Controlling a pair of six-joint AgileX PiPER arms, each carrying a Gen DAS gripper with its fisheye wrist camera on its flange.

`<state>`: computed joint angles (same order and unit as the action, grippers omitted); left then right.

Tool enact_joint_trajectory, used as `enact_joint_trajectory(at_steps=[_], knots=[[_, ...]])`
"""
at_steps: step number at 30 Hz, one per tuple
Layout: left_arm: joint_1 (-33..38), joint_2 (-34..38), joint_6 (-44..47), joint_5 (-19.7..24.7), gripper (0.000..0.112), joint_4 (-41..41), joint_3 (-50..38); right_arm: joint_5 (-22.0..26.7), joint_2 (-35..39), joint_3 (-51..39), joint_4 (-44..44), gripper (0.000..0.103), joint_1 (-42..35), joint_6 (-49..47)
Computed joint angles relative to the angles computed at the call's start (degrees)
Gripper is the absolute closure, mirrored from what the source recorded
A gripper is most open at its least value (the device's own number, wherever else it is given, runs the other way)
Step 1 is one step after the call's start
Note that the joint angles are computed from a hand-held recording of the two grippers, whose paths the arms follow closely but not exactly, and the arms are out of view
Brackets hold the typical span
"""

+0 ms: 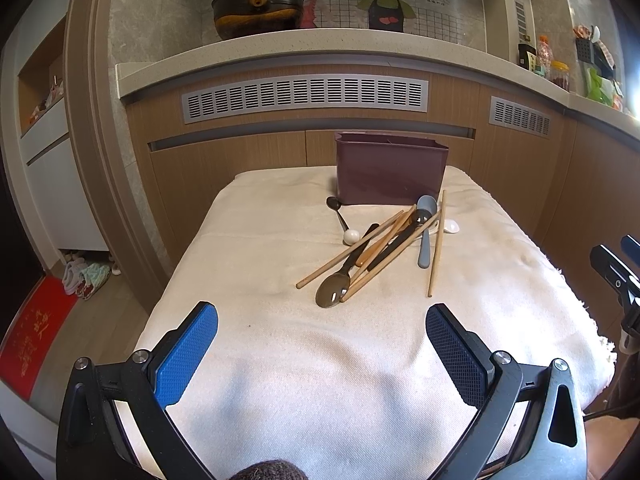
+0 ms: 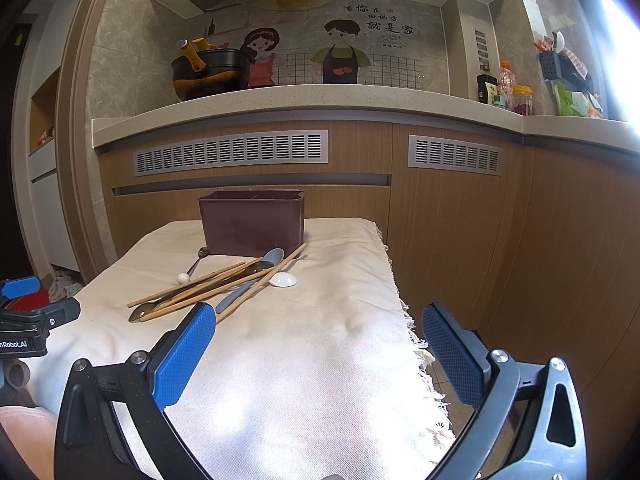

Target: Organize utensils

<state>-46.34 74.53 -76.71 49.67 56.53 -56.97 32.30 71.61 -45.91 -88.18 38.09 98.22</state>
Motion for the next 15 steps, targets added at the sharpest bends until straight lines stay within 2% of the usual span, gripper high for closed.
enact_joint_trajectory(at_steps=[12,15], knots=[[0.50,-0.34,1.03,-0.24,0.009,0.25,-0.04,-0.77,0.22,-0.24,-0.06,0.000,-0.75,-0.14],[1.49,0.44,3.35,-0.91,0.009,-0.41,-1.45,-3.02,0.75,-1.24,0.27,0.000,-2.71,-1.23]])
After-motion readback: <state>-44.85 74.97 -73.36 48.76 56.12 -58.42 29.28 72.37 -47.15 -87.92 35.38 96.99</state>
